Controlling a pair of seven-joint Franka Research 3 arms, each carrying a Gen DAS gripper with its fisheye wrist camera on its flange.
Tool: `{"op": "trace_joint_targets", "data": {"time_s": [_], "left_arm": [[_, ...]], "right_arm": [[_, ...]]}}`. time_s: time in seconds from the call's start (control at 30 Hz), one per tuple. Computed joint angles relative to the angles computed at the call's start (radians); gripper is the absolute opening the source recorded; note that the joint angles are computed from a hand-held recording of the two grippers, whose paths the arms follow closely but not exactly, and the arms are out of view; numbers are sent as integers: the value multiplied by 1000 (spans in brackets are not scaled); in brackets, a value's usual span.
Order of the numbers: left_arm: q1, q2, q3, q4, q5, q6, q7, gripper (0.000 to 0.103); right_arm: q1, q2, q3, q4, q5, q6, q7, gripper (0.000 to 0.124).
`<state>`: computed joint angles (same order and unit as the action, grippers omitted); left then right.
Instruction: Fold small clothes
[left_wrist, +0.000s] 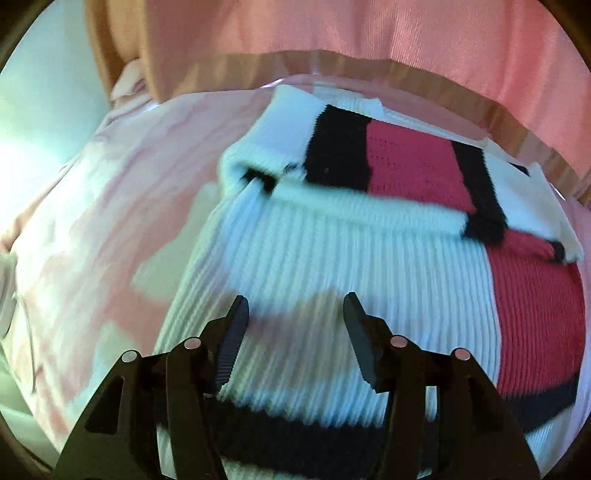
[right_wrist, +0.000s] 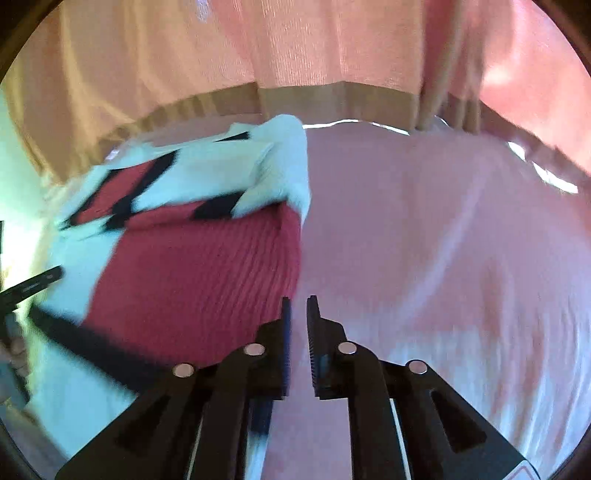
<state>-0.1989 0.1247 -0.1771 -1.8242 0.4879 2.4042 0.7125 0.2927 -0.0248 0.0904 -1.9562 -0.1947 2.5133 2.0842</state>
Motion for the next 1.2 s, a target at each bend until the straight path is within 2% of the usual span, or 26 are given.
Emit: {"op": "trace_joint_targets", "data": {"time_s": [0.03,0.07,0.2,0.23,0.3,0.33,0.37,0.4,0.43,0.5,0.57,0.63,0.7,0.83,1.0,1.07,1.13,1.2], "left_arm": [[1,-46,-1,-57,-7,24,-15,53],[2,-78,-4,-97,-17,37,-30,56],[7,-206,-23,-260,-48,77,-105,60],[7,-241,-31,-300,-38,84,-125,60],[6,-290,-41,-357,-42,98,-147,62],[4,-309,-45,-383,-53,108,-157,65],[6,-318,-52,-397,-46,110,-172,65],[11,-324,-64,-402,-17,105,-188,65],[9,-313,-77,-386,10,73,-176,65],[2,-314,-80,-382,23,57,-162,63],[-8,-368,-68,-431,-12,99,-159,62],[-3,-435,-69,-504,-23,153,-205,63],[0,-461,-69,-541,-45,183,-226,63],[31,-513,-84,-573,-26,169,-286,69],[53,-594,-54,-644,-70,218,-327,75],[60,-589,-59,-640,-75,189,-316,76],[64,-587,-63,-641,-81,162,-315,76],[79,-614,-73,-669,-72,173,-352,76]], "right_arm": [[5,-61,3,-76,23,21,-3,42],[7,-100,11,-129,39,28,0,63],[23,-228,53,-304,103,23,14,64],[40,-254,48,-342,166,31,-12,64],[33,-319,75,-413,171,66,-7,66],[27,-334,93,-430,160,69,-7,65],[22,-330,98,-424,158,71,-17,44],[29,-334,94,-433,176,93,-37,9],[53,-329,70,-436,230,113,-86,8],[35,-348,79,-440,240,104,-79,6],[4,-417,91,-479,230,95,-53,6],[8,-460,77,-516,257,64,-80,6],[23,-471,62,-545,303,77,-118,8],[35,-464,53,-536,373,83,-161,21],[87,-460,6,-556,536,135,-231,41],[91,-454,11,-553,560,142,-246,51],[87,-442,24,-542,565,147,-255,52],[83,-438,38,-539,557,149,-260,53]]}}
